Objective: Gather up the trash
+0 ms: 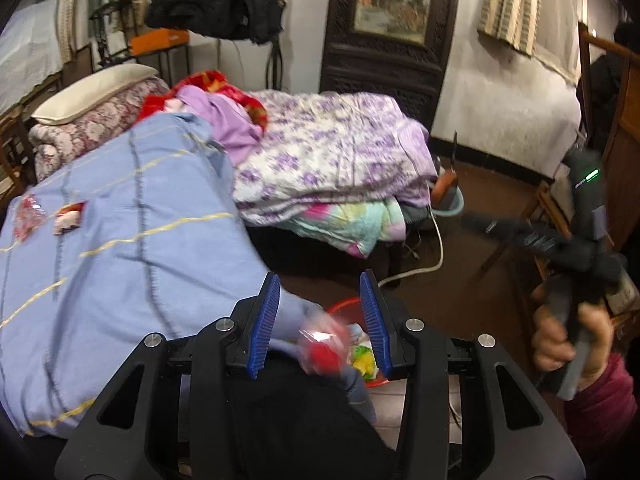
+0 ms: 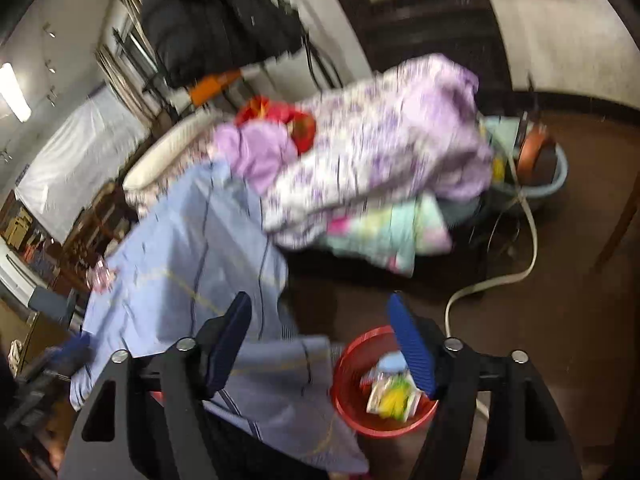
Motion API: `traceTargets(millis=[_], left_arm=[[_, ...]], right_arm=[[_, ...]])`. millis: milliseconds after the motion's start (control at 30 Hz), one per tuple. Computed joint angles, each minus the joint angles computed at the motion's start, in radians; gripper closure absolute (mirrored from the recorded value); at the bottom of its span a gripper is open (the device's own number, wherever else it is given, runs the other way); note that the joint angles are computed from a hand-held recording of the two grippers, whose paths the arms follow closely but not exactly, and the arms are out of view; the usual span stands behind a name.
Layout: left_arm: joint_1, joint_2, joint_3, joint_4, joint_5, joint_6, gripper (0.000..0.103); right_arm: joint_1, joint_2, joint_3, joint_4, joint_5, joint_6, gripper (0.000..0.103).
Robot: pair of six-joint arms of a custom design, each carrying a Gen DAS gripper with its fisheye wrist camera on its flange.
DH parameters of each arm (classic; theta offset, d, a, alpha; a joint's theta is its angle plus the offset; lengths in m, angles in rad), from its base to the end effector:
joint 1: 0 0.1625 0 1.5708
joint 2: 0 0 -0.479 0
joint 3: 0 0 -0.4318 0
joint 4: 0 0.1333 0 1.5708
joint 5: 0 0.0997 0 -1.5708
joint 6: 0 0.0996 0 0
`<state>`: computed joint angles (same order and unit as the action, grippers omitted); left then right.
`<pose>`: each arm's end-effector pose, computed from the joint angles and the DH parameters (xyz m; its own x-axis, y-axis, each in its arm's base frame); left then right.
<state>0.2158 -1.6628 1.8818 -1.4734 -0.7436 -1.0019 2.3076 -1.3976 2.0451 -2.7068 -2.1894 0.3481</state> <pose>-0.3965 -0.2984 0.4506 -0.7397 0.2112 -0.6390 0.5664 0.7080 -0.4217 0.4276 -0.3589 0.3490 -0.9415 -0.1020 0.3213 -0.2895 0.7327 -0.6158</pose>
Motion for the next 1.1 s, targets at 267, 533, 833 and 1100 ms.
traceTargets(millis=[267, 533, 833, 1100], left_arm=[[0.09, 0.136, 0.016, -0.231, -0.093, 0.218, 0.061], [0.1, 0.161, 0.016, -0.278, -0.084, 0.235, 0.06], [0.117, 0.162, 0.035, -0.262, -0.103, 0.243, 0.048], [0.148, 0.194, 0.045, -0.272, -0.141, 0.26, 0.034]], right_arm=[[-0.01, -0.045, 0.028, -0.114, -0.018, -0.071, 0.027], [-0.021, -0.098, 0.044, -0.038, -0.024, -0.051, 0.027], [-0.12, -0.138, 0.143, 0.314, -0.116, 0.014, 0.026], [-0.624, -0.334, 0.486, 0.303, 0.207, 0.118, 0.043]])
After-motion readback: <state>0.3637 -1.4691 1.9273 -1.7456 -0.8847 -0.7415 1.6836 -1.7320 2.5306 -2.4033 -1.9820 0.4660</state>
